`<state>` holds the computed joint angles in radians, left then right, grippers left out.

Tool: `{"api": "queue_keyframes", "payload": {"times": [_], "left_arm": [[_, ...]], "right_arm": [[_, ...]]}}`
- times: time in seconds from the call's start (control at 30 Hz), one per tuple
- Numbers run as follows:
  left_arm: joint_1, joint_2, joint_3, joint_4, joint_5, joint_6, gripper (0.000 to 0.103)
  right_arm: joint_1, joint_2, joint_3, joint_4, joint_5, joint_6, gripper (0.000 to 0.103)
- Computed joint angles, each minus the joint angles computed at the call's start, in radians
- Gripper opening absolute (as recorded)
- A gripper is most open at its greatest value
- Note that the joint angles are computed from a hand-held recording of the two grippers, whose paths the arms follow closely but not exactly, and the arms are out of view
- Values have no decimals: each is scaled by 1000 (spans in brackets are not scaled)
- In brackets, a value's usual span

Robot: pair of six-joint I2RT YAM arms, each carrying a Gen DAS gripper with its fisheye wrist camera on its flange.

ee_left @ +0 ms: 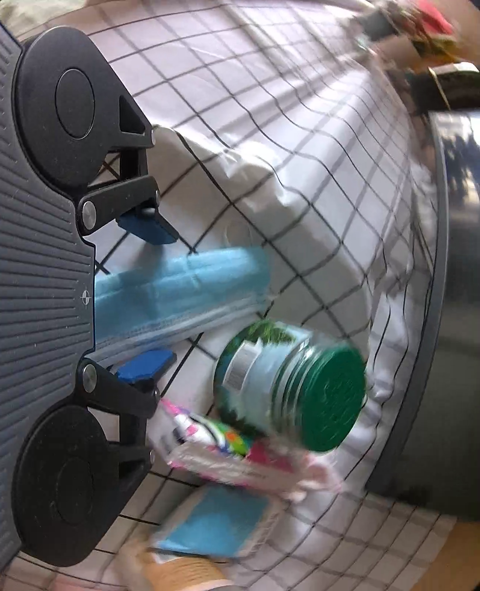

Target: Organize soft objects

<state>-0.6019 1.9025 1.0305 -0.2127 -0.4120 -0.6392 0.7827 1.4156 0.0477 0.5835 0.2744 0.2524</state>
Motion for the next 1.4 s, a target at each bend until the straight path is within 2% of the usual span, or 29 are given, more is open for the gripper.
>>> {"api": "queue_keyframes", "payload": {"times": [0.17,0.37,0.4,0.43,0.47,0.5,0.53,0.6,0.67,0.73,0.83,0.97,1.0,1.07,1.13,1.2,1.3,1.4], "left_arm": [[0,11,20,-16,13,-5,72],[-7,1,-18,40,5,33,72],[-11,-4,-31,58,0,42,66],[-12,-8,-45,88,-1,64,50],[-12,-15,-65,127,3,94,43],[-12,-21,-85,166,11,124,27],[-12,-25,-99,193,22,149,20],[-4,-28,-126,250,43,213,18],[23,-39,-169,328,96,279,16],[71,-62,-220,393,181,304,13],[178,-114,-283,428,345,309,12],[304,-206,-331,465,500,425,11],[336,-227,-327,469,534,463,11],[382,-252,-309,475,585,515,11],[420,-257,-275,464,637,540,12],[452,-242,-224,420,684,521,12],[468,-227,-187,378,715,518,12],[483,-230,-179,356,737,557,12]], "right_arm": [[-3,11,-7,21,-4,2,96],[12,-30,23,-94,4,35,101],[9,-32,29,-107,1,32,101],[11,-32,30,-110,3,35,101],[15,-28,33,-111,9,39,101],[21,-28,37,-119,16,48,101],[21,-27,50,-138,19,56,101],[20,-17,89,-188,28,74,100],[6,-4,134,-236,34,98,92],[-5,4,198,-311,50,141,89],[-12,-22,307,-429,86,190,89],[-60,-16,515,-572,89,201,88],[-85,3,580,-614,76,211,86],[-145,61,709,-688,11,238,66],[-211,131,815,-724,-98,279,56],[-236,213,904,-747,-144,310,51],[-233,322,997,-738,-135,303,49],[-235,409,1061,-741,-178,314,37]]}}
